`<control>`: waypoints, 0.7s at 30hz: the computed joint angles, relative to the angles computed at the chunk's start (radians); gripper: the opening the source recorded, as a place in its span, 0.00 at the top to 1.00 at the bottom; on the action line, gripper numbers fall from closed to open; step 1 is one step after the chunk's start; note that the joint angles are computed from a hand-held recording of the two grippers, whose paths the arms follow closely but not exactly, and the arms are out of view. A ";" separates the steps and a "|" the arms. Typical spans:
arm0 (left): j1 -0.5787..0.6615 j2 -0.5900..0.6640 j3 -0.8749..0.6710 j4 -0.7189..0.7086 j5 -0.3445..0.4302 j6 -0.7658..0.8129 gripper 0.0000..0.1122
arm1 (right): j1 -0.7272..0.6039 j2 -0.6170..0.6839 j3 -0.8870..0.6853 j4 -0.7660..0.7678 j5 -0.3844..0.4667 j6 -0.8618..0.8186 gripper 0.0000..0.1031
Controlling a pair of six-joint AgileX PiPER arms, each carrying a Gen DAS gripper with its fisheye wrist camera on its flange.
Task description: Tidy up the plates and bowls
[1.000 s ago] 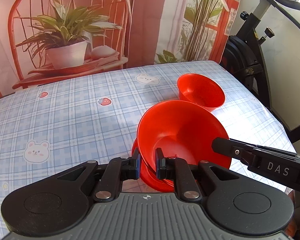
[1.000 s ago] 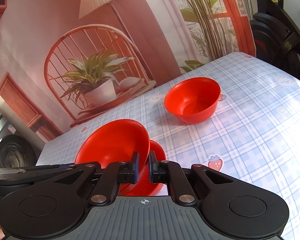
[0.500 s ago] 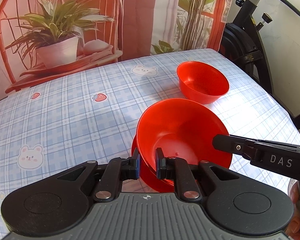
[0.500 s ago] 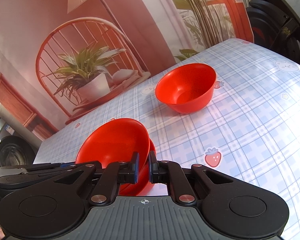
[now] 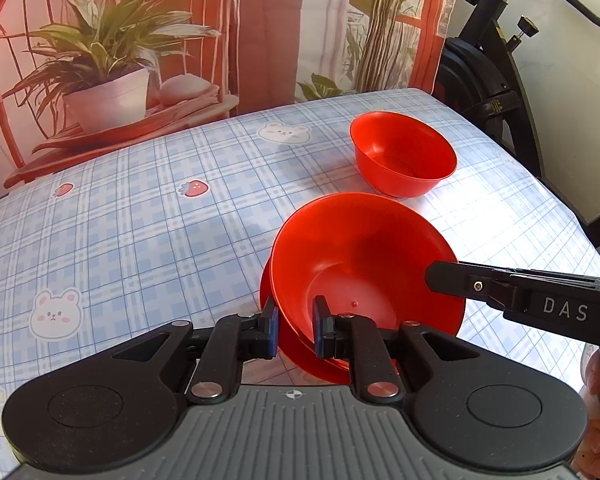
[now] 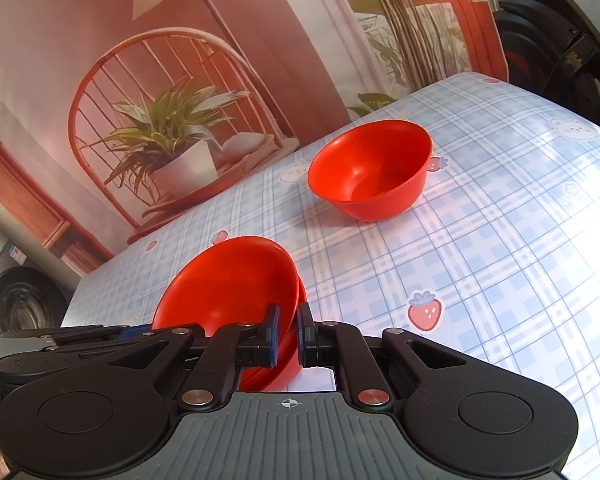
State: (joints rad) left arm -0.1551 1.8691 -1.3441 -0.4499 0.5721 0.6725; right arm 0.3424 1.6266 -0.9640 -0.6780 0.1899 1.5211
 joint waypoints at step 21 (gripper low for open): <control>0.022 -0.014 -0.047 -0.037 0.015 0.021 0.70 | -0.020 -0.035 0.024 -0.130 -0.009 0.109 0.91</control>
